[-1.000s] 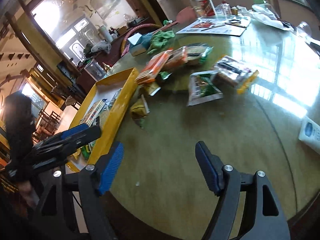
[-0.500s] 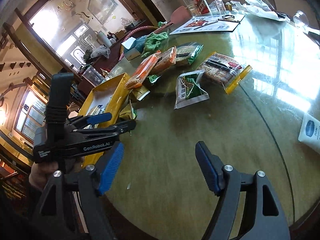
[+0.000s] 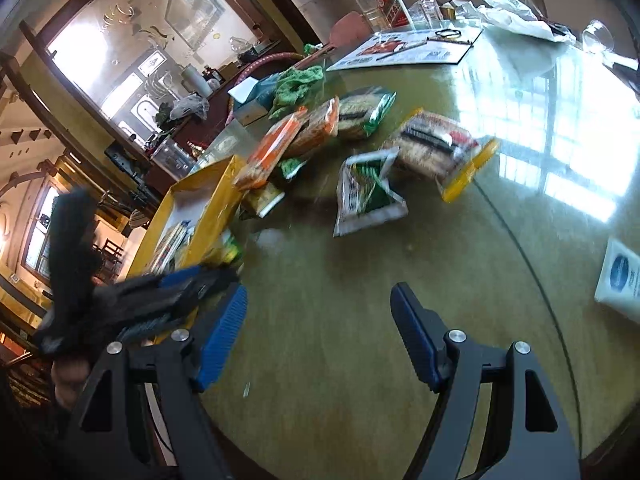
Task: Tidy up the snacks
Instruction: 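Grasp the yellow triangular snack packet with the left gripper, then grasp the white packet with green label with the right gripper while left holds its packet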
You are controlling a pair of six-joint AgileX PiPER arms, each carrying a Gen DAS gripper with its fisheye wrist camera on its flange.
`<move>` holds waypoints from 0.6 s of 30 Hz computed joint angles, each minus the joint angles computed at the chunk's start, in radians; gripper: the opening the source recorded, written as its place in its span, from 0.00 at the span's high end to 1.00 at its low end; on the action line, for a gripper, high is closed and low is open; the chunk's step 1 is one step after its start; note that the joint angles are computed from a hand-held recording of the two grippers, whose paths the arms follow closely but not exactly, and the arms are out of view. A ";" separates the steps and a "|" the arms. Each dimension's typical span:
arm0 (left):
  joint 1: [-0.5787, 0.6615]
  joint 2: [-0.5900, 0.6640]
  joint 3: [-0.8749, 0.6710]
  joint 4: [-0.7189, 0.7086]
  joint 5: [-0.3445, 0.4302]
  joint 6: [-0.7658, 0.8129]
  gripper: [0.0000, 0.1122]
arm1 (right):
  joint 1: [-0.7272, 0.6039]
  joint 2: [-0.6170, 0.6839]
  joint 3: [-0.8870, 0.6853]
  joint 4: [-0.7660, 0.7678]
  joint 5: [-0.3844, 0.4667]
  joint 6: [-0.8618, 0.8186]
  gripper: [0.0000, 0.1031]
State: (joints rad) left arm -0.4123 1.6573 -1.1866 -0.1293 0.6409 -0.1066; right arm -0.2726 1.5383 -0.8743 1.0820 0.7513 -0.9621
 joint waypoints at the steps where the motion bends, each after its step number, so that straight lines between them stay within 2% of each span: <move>1: 0.008 -0.022 0.020 -0.032 -0.005 0.018 0.65 | 0.008 0.014 -0.020 -0.006 -0.007 0.011 0.28; 7: 0.091 -0.195 0.151 -0.202 -0.019 0.122 0.65 | 0.102 0.158 -0.223 -0.194 -0.093 0.235 0.28; 10: 0.139 -0.269 0.200 -0.259 -0.013 0.170 0.65 | 0.162 0.230 -0.326 -0.390 -0.150 0.433 0.28; 12: 0.180 -0.308 0.227 -0.299 -0.006 0.213 0.65 | 0.173 0.283 -0.393 -0.474 -0.137 0.530 0.32; 14: 0.207 -0.336 0.248 -0.320 -0.001 0.232 0.65 | 0.197 0.309 -0.424 -0.571 -0.151 0.637 0.45; 15: 0.224 -0.346 0.255 -0.333 0.005 0.249 0.65 | 0.210 0.318 -0.435 -0.596 -0.151 0.656 0.48; 16: 0.240 -0.354 0.262 -0.347 0.009 0.265 0.65 | 0.217 0.327 -0.442 -0.608 -0.147 0.663 0.56; 18: 0.262 -0.365 0.274 -0.366 0.005 0.283 0.65 | 0.254 0.323 -0.433 -0.704 -0.183 0.741 0.62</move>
State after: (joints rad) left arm -0.1507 1.2927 -0.9126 -0.4951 0.6463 0.1759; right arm -0.0185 1.8611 -1.3070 0.3781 0.5685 -0.2214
